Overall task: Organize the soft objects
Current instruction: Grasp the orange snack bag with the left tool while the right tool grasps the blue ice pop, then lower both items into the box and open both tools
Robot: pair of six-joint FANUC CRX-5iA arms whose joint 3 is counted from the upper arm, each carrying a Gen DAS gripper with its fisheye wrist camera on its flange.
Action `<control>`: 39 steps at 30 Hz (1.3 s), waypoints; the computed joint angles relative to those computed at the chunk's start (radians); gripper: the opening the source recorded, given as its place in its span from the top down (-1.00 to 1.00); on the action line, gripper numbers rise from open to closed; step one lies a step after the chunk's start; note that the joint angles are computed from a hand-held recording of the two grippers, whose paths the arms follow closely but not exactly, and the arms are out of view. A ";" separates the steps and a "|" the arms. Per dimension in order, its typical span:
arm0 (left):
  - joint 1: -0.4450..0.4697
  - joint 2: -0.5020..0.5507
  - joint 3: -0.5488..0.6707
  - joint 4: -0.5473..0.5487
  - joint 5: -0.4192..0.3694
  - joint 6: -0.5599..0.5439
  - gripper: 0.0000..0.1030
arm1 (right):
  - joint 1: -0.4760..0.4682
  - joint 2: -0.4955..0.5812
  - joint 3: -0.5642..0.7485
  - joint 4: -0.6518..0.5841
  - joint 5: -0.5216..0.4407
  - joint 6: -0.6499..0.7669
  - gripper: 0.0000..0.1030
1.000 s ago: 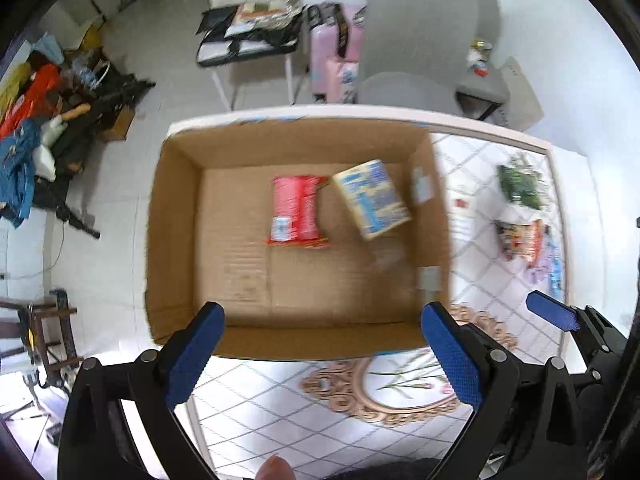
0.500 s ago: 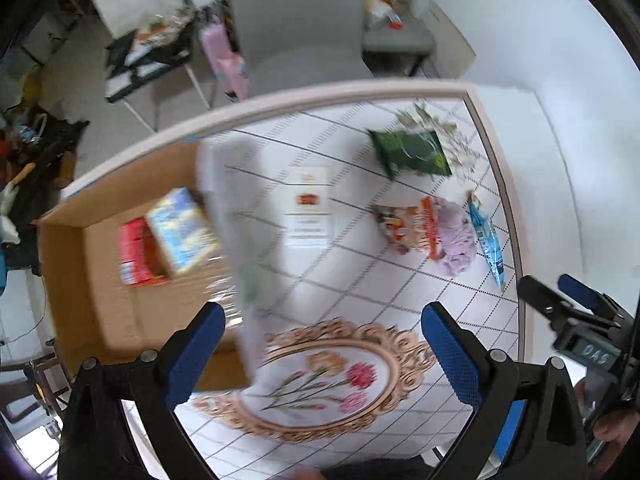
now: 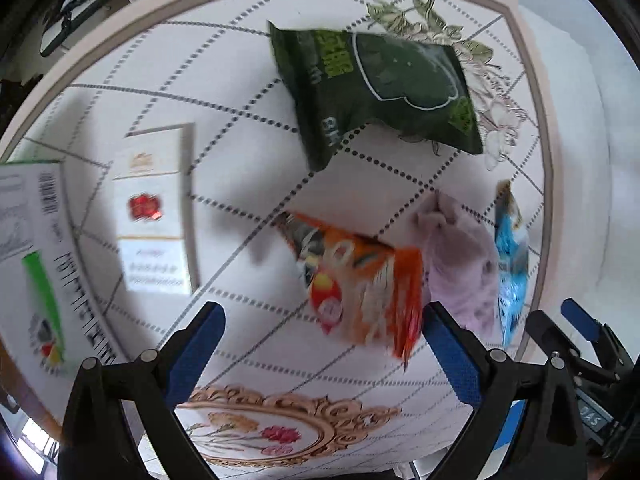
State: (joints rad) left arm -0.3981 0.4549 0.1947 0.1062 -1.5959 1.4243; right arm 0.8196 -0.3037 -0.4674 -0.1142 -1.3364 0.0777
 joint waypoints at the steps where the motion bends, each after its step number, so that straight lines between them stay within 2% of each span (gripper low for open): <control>1: -0.007 0.009 0.007 -0.008 -0.001 0.006 -0.95 | -0.015 0.007 -0.005 -0.014 0.012 0.020 -0.77; 3: -0.021 0.025 0.016 -0.028 -0.001 0.023 -0.95 | -0.043 0.032 -0.010 -0.036 0.031 0.059 -0.75; 5: -0.029 0.036 0.020 -0.046 -0.002 0.051 -0.95 | -0.065 0.058 -0.010 -0.055 0.046 0.096 -0.64; 7: -0.034 0.043 0.022 -0.052 0.001 0.064 -0.95 | -0.083 0.084 -0.009 -0.071 0.059 0.124 -0.41; 8: -0.037 0.043 0.018 -0.056 0.004 0.070 -0.93 | -0.093 0.096 -0.008 -0.082 0.068 0.140 -0.40; 10: -0.043 0.038 0.010 -0.061 0.009 0.070 -0.66 | -0.099 0.107 -0.009 -0.085 0.079 0.148 -0.35; 11: -0.046 0.038 0.006 -0.063 0.006 0.066 -0.33 | -0.100 0.118 -0.005 -0.084 0.074 0.154 -0.32; 12: -0.053 0.041 0.010 -0.072 -0.001 0.069 0.02 | -0.101 0.124 -0.003 -0.088 0.073 0.156 -0.16; 14: -0.069 0.034 0.001 -0.091 -0.002 0.074 0.04 | -0.098 0.132 -0.002 -0.083 0.074 0.147 0.01; 15: -0.073 0.020 -0.016 -0.094 0.013 0.073 0.06 | -0.093 0.135 0.000 -0.076 0.066 0.139 0.22; 16: -0.080 0.005 -0.028 -0.108 0.023 0.080 0.07 | -0.095 0.134 -0.001 -0.078 0.071 0.136 0.32; 19: -0.078 -0.043 -0.074 -0.106 0.045 0.081 0.15 | -0.091 0.108 -0.017 -0.092 0.091 0.110 0.59; 21: -0.069 -0.082 -0.104 -0.097 0.058 0.077 0.16 | -0.071 0.089 -0.020 -0.075 0.081 0.078 0.67; 26: -0.015 -0.217 -0.185 -0.050 0.073 0.031 0.16 | 0.009 -0.007 -0.023 -0.016 0.068 -0.035 0.68; 31: 0.099 -0.405 -0.266 0.049 0.051 -0.068 0.16 | 0.149 -0.060 0.051 0.107 0.037 -0.182 0.68; 35: 0.226 -0.461 -0.227 0.112 0.010 -0.164 0.16 | 0.255 -0.014 0.179 0.206 0.013 -0.225 0.68; 39: 0.356 -0.452 -0.143 0.155 -0.063 -0.227 0.16 | 0.299 0.102 0.347 0.249 0.034 -0.171 0.68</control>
